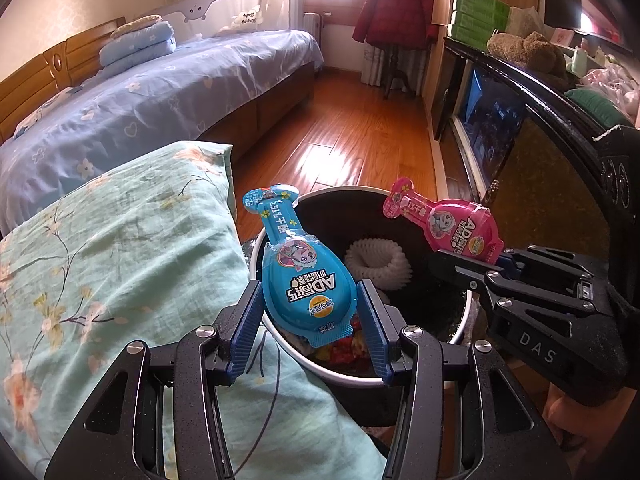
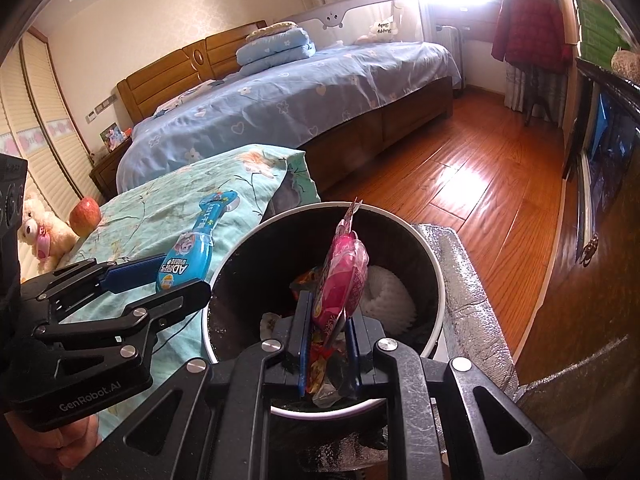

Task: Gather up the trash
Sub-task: 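Lower both held candy bottles into the bin opening, then open both tools to drop the candy bottles into the bin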

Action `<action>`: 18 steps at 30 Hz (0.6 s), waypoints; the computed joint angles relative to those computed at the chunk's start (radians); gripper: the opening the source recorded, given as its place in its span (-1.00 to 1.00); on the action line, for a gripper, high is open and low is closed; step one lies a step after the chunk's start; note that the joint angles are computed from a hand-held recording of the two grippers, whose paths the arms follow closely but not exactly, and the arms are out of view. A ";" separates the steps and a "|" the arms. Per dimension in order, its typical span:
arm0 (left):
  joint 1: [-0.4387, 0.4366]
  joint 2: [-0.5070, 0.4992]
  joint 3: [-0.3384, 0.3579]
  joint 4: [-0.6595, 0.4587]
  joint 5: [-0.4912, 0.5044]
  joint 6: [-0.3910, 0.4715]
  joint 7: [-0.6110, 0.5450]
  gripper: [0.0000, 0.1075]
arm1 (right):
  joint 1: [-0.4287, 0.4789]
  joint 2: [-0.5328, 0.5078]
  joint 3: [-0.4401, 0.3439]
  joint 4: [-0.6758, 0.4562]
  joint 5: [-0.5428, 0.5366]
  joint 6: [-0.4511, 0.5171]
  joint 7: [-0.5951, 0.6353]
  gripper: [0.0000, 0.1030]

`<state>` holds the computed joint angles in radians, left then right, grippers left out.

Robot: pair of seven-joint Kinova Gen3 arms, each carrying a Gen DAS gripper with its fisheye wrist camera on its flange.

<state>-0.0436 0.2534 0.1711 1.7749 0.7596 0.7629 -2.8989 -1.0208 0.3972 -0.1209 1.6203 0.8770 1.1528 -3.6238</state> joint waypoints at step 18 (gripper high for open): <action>0.014 0.002 0.005 -0.001 -0.015 -0.017 0.015 -0.12 | 0.020 -0.011 -0.005 0.026 -0.009 -0.029 0.002 -0.71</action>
